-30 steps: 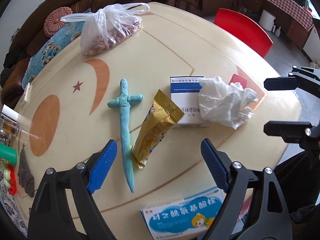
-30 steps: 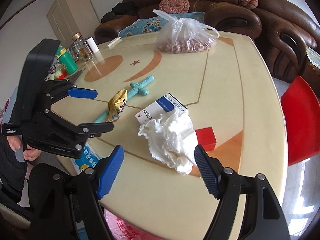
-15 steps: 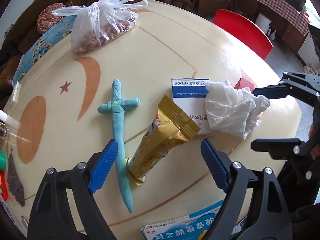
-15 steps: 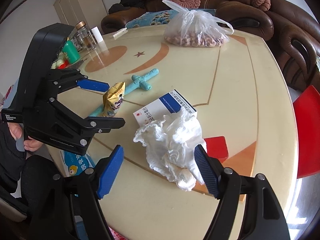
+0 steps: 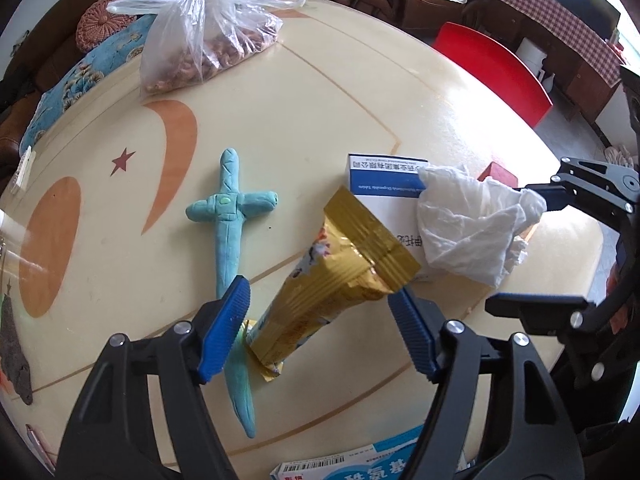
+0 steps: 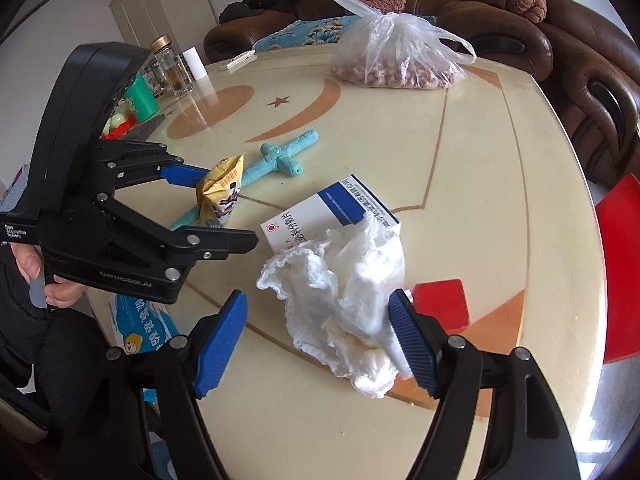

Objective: Collect trash
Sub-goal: 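Close the left tool on the gold wrapper while the right tool grasps the tissues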

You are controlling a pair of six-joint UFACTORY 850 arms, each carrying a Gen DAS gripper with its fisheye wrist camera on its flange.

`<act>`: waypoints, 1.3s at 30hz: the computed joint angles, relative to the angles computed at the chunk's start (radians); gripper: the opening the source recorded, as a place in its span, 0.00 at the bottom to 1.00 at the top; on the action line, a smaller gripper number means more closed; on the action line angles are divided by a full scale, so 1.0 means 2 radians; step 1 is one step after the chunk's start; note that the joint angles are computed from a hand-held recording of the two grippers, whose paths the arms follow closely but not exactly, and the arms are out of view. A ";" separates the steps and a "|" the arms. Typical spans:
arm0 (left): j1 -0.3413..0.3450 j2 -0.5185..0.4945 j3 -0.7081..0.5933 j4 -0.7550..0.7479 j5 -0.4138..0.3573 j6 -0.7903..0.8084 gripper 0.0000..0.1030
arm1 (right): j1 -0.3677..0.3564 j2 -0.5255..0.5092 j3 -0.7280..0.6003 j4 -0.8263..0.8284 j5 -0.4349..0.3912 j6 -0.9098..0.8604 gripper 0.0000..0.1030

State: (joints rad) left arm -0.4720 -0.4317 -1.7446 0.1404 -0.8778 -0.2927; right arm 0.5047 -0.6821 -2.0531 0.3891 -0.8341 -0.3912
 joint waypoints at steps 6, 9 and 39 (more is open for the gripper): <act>0.000 -0.003 -0.002 0.008 0.001 -0.006 0.68 | 0.002 -0.002 0.000 -0.002 0.004 0.000 0.69; 0.003 -0.004 -0.001 -0.003 -0.001 -0.001 0.58 | 0.002 -0.003 0.000 -0.001 0.005 0.002 0.64; 0.009 0.011 0.013 -0.025 0.028 0.009 0.24 | 0.006 -0.010 -0.007 -0.019 0.011 0.029 0.15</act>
